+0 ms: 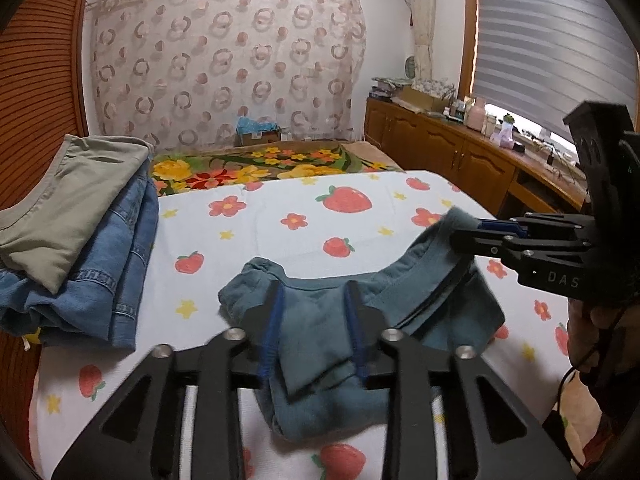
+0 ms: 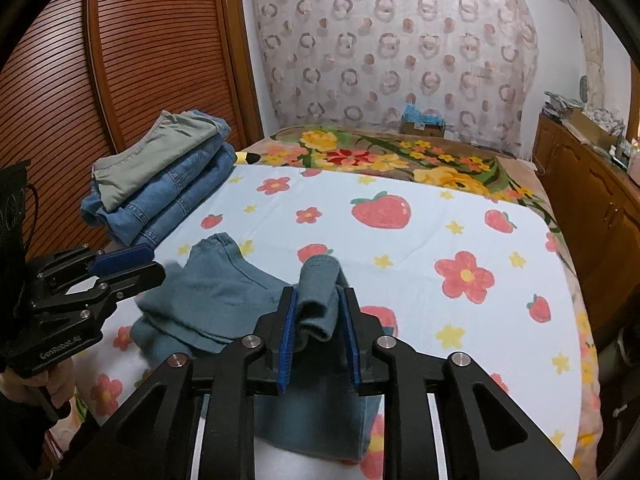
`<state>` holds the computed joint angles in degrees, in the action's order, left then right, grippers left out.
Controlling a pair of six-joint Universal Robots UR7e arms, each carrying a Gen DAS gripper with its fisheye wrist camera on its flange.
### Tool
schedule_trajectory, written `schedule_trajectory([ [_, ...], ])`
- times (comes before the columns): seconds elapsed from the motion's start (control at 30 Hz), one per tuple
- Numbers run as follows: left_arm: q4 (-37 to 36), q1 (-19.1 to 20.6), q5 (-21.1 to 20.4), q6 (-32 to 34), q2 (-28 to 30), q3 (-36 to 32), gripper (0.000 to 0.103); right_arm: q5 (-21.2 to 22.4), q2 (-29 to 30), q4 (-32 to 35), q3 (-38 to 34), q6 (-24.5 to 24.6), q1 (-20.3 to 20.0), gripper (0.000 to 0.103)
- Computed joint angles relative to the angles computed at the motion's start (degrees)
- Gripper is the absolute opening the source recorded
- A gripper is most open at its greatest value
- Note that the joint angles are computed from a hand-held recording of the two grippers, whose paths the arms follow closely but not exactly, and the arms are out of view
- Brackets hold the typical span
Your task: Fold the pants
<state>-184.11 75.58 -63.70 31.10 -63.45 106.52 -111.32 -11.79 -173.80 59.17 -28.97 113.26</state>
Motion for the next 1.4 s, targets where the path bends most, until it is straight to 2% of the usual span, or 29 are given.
schedule_trajectory([
  [0.07,-0.06,0.2,-1.18,-0.2,-0.85,0.47,0.051,-0.07,-0.59,-1.49,1.07,-0.48,0.12,0.032],
  [0.13,0.37,0.34,-1.63,-0.61,-1.61,0.88,0.053,0.17,-1.5,-2.57,2.58,-0.82,0.08,0.036],
  [0.33,-1.62,0.65,-0.54,-0.05,-3.44,4.34,0.053,0.86,-5.2,-4.54,8.84,-1.43,-0.57,0.036],
  [0.47,0.1,1.58,-0.61,-0.87,-4.31,6.06,0.053,1.07,-7.35,-4.19,12.64,-1.2,-1.22,0.036],
  [0.57,1.08,1.96,0.9,-0.31,-3.54,6.02,0.053,0.02,-7.21,-3.54,12.96,-1.81,-1.4,0.036],
  [0.9,7.58,2.16,5.85,-0.42,0.34,0.8,0.053,-2.48,-3.89,6.59,6.61,-1.1,-1.76,0.036],
  [1.07,7.28,1.78,7.69,0.67,2.15,-1.36,0.053,-3.76,-2.34,10.27,3.3,-1.24,-1.9,0.037],
  [1.3,6.03,1.78,7.85,0.51,3.4,-3.93,0.053,-7.21,2.61,14.09,-6.22,-3.37,-1.51,0.037],
  [1.4,3.86,1.55,6.83,0.2,2.72,-3.74,0.053,-6.72,4.35,14.58,-9.73,-3.71,-1.44,0.037],
])
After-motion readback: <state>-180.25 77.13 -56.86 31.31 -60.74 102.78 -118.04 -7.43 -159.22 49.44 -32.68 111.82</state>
